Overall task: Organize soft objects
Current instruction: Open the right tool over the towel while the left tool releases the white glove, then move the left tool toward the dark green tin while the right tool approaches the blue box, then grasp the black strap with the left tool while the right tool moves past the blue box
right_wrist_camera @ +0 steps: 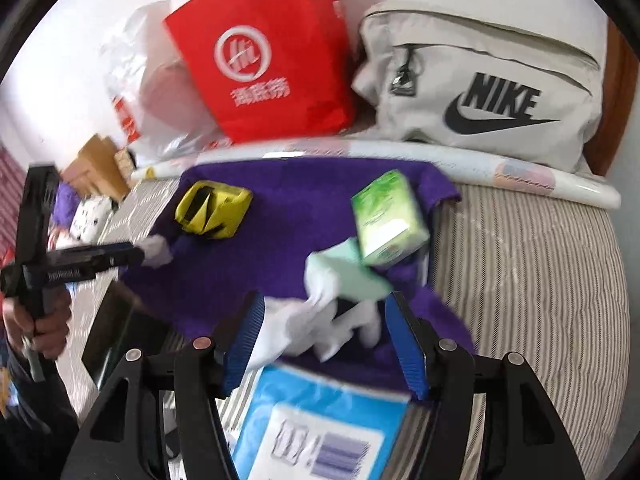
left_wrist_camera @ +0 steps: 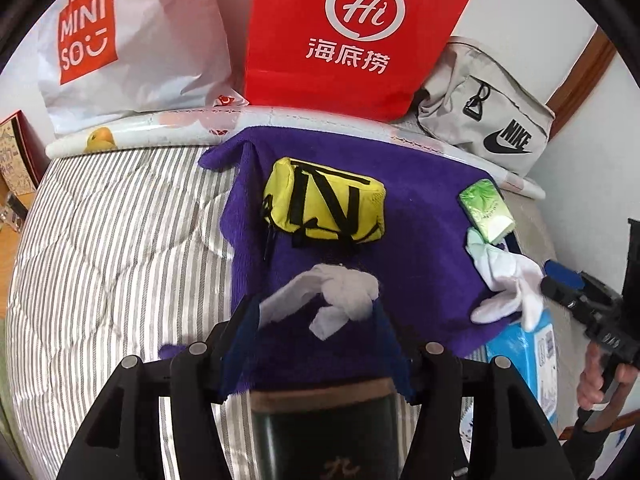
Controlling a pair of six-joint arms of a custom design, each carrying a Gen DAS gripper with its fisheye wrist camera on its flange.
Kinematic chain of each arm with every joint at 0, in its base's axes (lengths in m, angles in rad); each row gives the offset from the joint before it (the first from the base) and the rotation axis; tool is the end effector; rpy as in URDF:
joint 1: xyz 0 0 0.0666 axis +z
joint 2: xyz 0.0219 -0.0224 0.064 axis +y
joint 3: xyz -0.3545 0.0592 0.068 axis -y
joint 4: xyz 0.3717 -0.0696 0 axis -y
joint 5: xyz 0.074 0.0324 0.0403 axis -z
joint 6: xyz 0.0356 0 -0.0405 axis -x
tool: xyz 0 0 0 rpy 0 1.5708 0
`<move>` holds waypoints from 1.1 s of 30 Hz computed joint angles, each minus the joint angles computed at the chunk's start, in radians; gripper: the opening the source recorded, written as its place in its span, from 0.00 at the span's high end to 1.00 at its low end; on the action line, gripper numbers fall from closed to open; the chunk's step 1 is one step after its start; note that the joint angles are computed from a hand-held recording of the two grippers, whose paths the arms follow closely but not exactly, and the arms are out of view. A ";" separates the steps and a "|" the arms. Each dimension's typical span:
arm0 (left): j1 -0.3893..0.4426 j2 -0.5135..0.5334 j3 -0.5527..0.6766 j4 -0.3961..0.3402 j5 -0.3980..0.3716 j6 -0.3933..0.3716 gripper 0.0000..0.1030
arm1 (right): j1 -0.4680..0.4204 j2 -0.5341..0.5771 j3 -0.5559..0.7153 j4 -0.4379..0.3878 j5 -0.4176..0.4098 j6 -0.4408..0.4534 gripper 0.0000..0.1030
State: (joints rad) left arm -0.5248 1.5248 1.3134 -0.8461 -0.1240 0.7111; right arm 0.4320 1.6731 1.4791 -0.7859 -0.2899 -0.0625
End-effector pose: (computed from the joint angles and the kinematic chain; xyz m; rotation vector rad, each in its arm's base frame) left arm 0.4265 -0.2423 0.3145 -0.2884 2.6250 -0.2679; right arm 0.4959 0.2394 0.3147 -0.5874 2.5183 0.5581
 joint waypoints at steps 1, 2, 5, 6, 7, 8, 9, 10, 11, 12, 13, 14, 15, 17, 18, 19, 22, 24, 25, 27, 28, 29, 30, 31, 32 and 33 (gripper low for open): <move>-0.005 -0.003 -0.003 0.001 -0.001 0.006 0.45 | 0.010 0.003 0.000 -0.012 0.017 0.012 0.41; -0.010 -0.009 -0.007 0.001 -0.002 0.011 0.45 | 0.020 0.009 0.003 -0.023 0.044 0.019 0.46; -0.029 -0.038 -0.031 0.002 -0.011 0.027 0.45 | 0.036 0.034 0.003 -0.013 0.094 0.017 0.57; -0.035 -0.050 -0.040 0.002 -0.014 0.032 0.45 | 0.038 0.042 0.007 -0.012 0.120 0.010 0.58; -0.040 -0.061 -0.049 0.001 -0.018 0.037 0.45 | 0.040 0.050 0.014 -0.016 0.149 0.002 0.59; -0.045 -0.074 -0.059 0.002 -0.023 0.043 0.45 | 0.040 0.058 0.020 -0.018 0.167 -0.005 0.59; -0.051 -0.089 -0.072 0.005 -0.028 0.049 0.45 | 0.037 0.059 0.019 -0.013 0.165 -0.010 0.59; -0.056 -0.103 -0.083 0.006 -0.034 0.055 0.45 | 0.034 0.059 0.020 -0.012 0.158 -0.018 0.59; -0.060 -0.113 -0.092 0.007 -0.039 0.061 0.45 | 0.032 0.057 0.019 -0.012 0.155 -0.019 0.59; -0.064 -0.124 -0.102 0.007 -0.044 0.065 0.45 | 0.031 0.051 0.016 -0.011 0.156 -0.019 0.59; -0.067 -0.136 -0.112 0.009 -0.047 0.070 0.45 | 0.032 0.044 0.012 -0.011 0.161 -0.019 0.59; -0.071 -0.148 -0.123 0.011 -0.049 0.078 0.45 | 0.033 0.033 0.004 -0.007 0.168 -0.025 0.58; -0.073 -0.158 -0.133 0.013 -0.049 0.084 0.45 | 0.033 0.022 -0.003 -0.003 0.166 -0.030 0.58; -0.078 -0.174 -0.147 0.013 -0.052 0.094 0.45 | 0.029 -0.010 -0.028 0.007 0.148 -0.043 0.54; -0.085 -0.187 -0.158 0.012 -0.058 0.103 0.45 | 0.028 -0.024 -0.040 0.014 0.144 -0.053 0.54; -0.092 -0.195 -0.165 0.012 -0.063 0.109 0.45 | 0.027 -0.040 -0.053 0.020 0.142 -0.061 0.52; -0.120 -0.230 -0.193 0.015 -0.082 0.127 0.45 | 0.028 -0.097 -0.100 0.032 0.138 -0.080 0.48; -0.147 -0.258 -0.216 0.021 -0.105 0.139 0.45 | 0.031 -0.145 -0.142 0.041 0.137 -0.086 0.45; -0.164 -0.273 -0.229 0.029 -0.121 0.146 0.45 | 0.034 -0.169 -0.165 0.045 0.138 -0.087 0.45; -0.206 -0.304 -0.260 0.048 -0.158 0.161 0.45 | 0.044 -0.225 -0.216 0.054 0.138 -0.091 0.45; -0.219 -0.311 -0.266 0.047 -0.164 0.166 0.45 | 0.049 -0.252 -0.240 0.060 0.137 -0.093 0.45; -0.238 -0.319 -0.277 0.048 -0.165 0.171 0.45 | 0.055 -0.287 -0.273 0.068 0.134 -0.096 0.45; -0.250 -0.327 -0.288 0.053 -0.163 0.173 0.45 | 0.060 -0.315 -0.299 0.076 0.130 -0.100 0.45; -0.266 -0.332 -0.298 0.055 -0.163 0.179 0.45 | 0.064 -0.343 -0.326 0.083 0.124 -0.102 0.45; -0.281 -0.334 -0.306 0.051 -0.165 0.185 0.45 | 0.070 -0.378 -0.357 0.086 0.117 -0.103 0.45; -0.303 -0.334 -0.316 0.046 -0.174 0.193 0.45 | 0.076 -0.407 -0.385 0.091 0.108 -0.104 0.45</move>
State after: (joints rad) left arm -0.8277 1.1913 0.9975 -0.8003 -0.2977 0.9046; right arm 0.5080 1.2660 1.0944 -0.6948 -0.1814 -0.1665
